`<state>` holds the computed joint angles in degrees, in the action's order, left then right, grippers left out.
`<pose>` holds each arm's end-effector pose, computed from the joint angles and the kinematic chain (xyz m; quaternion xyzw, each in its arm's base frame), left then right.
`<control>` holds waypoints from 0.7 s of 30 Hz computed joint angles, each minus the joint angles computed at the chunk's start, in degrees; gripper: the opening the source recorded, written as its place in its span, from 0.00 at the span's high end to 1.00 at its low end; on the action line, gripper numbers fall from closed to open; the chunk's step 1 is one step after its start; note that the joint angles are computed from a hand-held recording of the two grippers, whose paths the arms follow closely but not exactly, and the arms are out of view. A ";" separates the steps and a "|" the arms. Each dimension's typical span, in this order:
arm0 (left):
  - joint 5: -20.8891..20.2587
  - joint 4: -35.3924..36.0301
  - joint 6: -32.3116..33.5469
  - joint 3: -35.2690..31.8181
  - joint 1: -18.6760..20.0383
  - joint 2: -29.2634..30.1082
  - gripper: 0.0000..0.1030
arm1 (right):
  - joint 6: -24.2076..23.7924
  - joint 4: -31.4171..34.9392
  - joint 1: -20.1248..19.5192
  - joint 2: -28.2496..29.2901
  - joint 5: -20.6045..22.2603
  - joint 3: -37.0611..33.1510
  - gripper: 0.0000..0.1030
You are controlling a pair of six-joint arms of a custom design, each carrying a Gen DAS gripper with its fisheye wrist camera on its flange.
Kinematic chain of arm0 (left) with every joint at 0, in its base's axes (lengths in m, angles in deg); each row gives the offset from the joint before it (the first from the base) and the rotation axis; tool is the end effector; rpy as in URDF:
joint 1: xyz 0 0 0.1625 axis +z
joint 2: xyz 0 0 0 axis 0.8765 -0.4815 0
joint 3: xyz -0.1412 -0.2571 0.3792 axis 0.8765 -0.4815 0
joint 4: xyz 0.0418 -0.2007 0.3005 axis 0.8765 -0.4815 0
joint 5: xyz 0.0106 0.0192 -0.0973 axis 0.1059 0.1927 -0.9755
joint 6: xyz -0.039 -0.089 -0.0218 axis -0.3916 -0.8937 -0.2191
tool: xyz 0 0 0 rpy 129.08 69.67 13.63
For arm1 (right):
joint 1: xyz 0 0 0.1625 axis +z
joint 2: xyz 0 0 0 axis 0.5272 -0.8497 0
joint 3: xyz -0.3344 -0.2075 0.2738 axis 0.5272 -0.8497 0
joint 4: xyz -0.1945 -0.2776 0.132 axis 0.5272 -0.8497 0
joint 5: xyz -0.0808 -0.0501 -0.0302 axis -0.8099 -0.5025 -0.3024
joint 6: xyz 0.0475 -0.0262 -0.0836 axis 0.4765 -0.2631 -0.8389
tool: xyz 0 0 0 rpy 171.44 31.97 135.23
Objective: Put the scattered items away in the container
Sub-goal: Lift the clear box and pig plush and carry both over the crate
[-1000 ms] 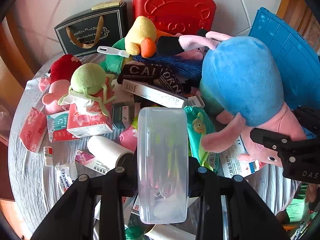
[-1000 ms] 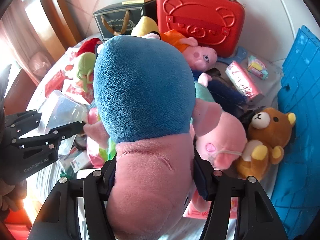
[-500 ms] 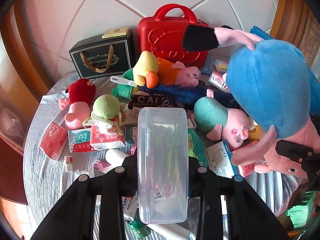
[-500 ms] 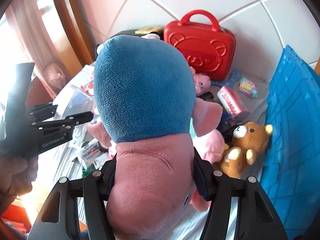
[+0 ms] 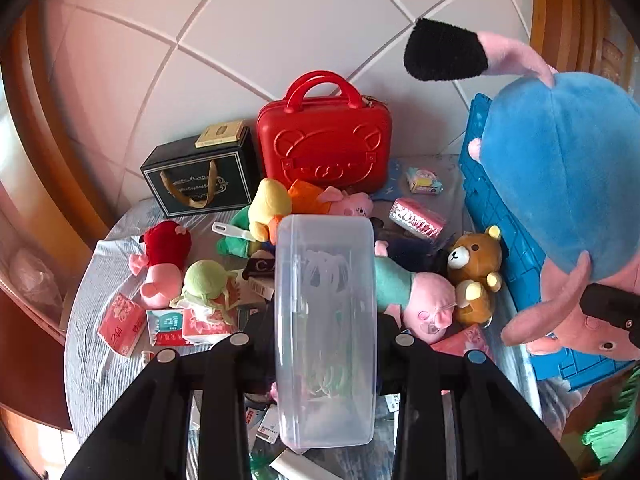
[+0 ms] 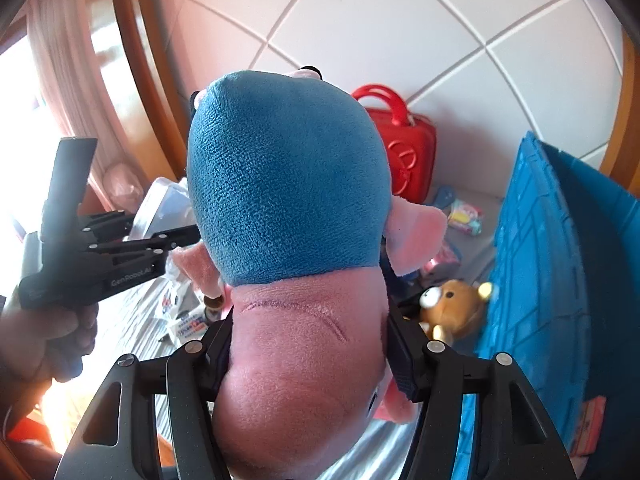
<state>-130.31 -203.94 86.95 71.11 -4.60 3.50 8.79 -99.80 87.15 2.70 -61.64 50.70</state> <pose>-0.2527 -0.7531 0.4341 0.2654 0.8645 -0.2783 0.3238 0.4685 -0.6840 0.2210 0.2545 -0.8953 0.2775 0.2382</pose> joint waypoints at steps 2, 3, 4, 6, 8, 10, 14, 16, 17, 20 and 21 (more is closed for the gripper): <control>0.05 -0.61 0.40 -0.36 -1.04 0.62 0.69 | -0.73 -0.63 0.01 -1.34 0.37 0.81 0.41; 0.03 -0.78 0.61 -0.68 -1.48 1.00 0.69 | -1.10 -1.45 0.03 -2.15 0.50 1.47 0.41; 0.00 -1.11 0.86 -0.95 -1.97 1.41 0.69 | -1.38 -2.13 0.01 -2.85 0.60 2.11 0.41; -0.15 -1.63 1.20 -1.37 -2.84 2.12 0.69 | -1.73 -3.65 -0.15 -4.29 0.79 3.48 0.41; -0.27 -1.99 1.58 -1.91 -3.72 2.96 0.69 | -1.99 -4.87 -0.30 -5.64 0.89 4.73 0.41; -0.55 -2.15 2.04 -2.63 -4.62 3.92 0.69 | -2.22 -6.17 -0.51 -7.11 0.82 6.08 0.41; -1.31 -1.66 2.96 -4.72 -6.25 6.08 0.69 | -2.89 -9.43 -1.34 -10.15 0.45 9.40 0.41; -1.96 -1.01 3.58 -6.24 -7.04 7.40 0.69 | -2.86 -10.93 -1.61 -11.71 -0.25 10.98 0.41; -2.31 -0.67 3.94 -7.07 -7.41 8.11 0.69 | -2.92 -11.72 -1.79 -12.43 -0.59 11.74 0.41; -3.44 0.53 5.21 -9.98 -8.60 10.48 0.69 | -2.95 -13.65 -2.41 -14.64 -1.89 13.96 0.41; -3.88 1.07 5.58 -11.03 -9.01 11.31 0.69 | -2.73 -14.51 -2.67 -15.45 -2.34 14.82 0.41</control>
